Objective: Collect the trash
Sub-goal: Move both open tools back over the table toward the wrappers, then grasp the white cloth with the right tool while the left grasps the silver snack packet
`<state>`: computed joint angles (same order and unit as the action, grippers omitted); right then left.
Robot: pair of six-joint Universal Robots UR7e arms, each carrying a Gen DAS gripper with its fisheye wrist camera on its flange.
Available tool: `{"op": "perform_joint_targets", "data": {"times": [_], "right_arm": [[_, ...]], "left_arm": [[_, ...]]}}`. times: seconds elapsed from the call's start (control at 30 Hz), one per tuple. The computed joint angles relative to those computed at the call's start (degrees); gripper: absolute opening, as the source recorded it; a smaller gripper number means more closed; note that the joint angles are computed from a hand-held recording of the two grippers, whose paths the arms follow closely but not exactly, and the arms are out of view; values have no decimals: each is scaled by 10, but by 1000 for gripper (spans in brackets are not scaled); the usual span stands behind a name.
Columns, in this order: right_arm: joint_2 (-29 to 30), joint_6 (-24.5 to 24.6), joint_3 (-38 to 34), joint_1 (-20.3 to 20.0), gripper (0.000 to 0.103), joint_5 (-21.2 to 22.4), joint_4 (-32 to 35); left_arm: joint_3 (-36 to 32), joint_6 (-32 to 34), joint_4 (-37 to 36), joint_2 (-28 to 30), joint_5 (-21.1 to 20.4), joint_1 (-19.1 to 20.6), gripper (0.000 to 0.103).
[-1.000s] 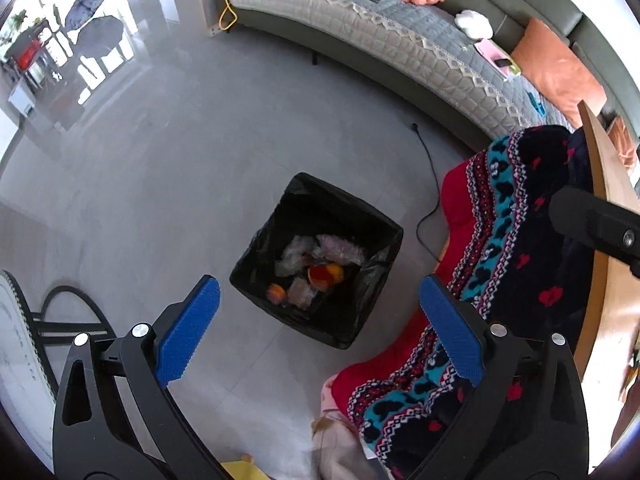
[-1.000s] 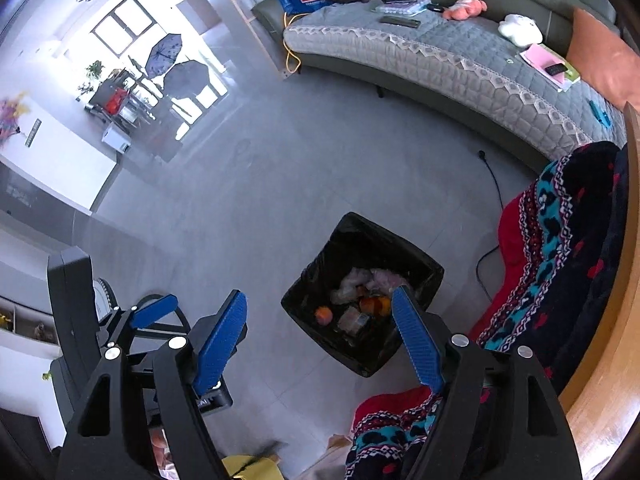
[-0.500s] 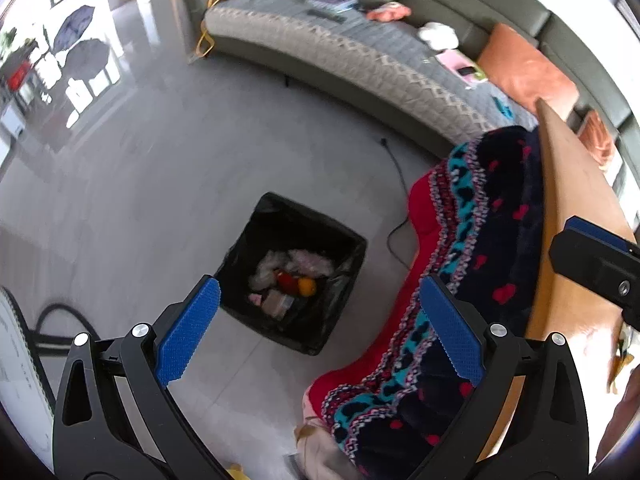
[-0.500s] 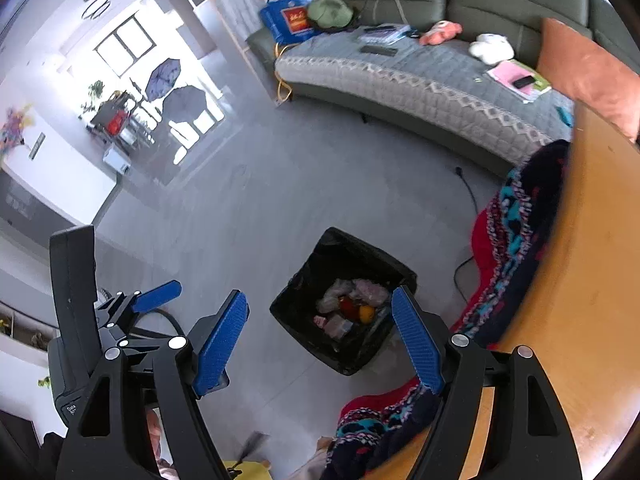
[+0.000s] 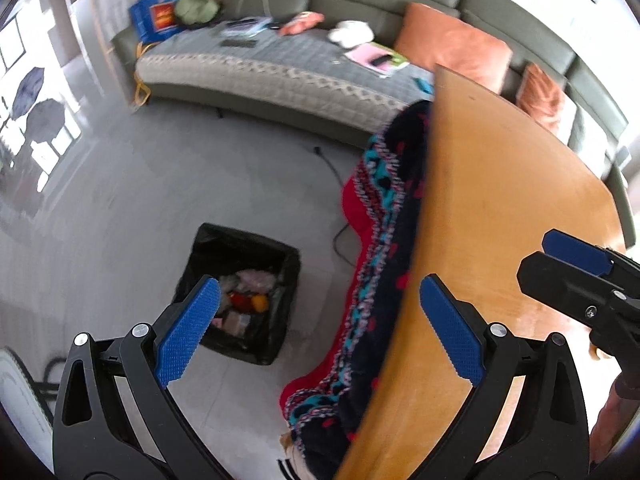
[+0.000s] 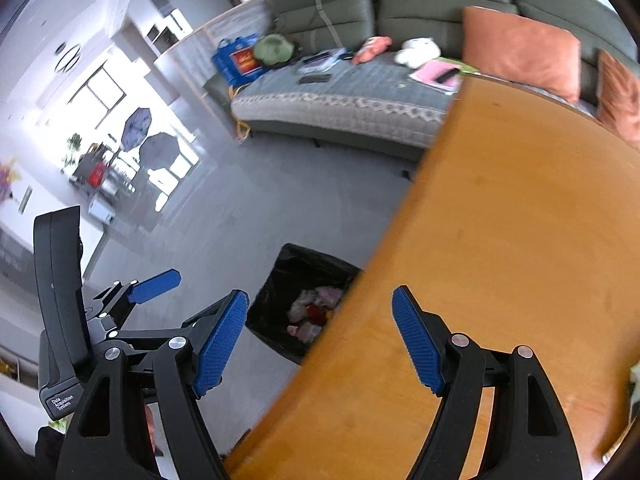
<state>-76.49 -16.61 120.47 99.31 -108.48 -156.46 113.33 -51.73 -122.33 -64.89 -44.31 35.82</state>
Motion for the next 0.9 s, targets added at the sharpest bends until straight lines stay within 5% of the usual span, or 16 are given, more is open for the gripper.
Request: {"op": "perform_joint_targets", "data": {"times": [0.47,0.9], "right_arm": [[-173,-50,37,-141,76,31,22],[-257,-71,13,-277,76,64,45]], "left_arm": [[-133,101,-80,193,-57,-46,97],[-286,179,-62,338,-129,-70,97]]}}
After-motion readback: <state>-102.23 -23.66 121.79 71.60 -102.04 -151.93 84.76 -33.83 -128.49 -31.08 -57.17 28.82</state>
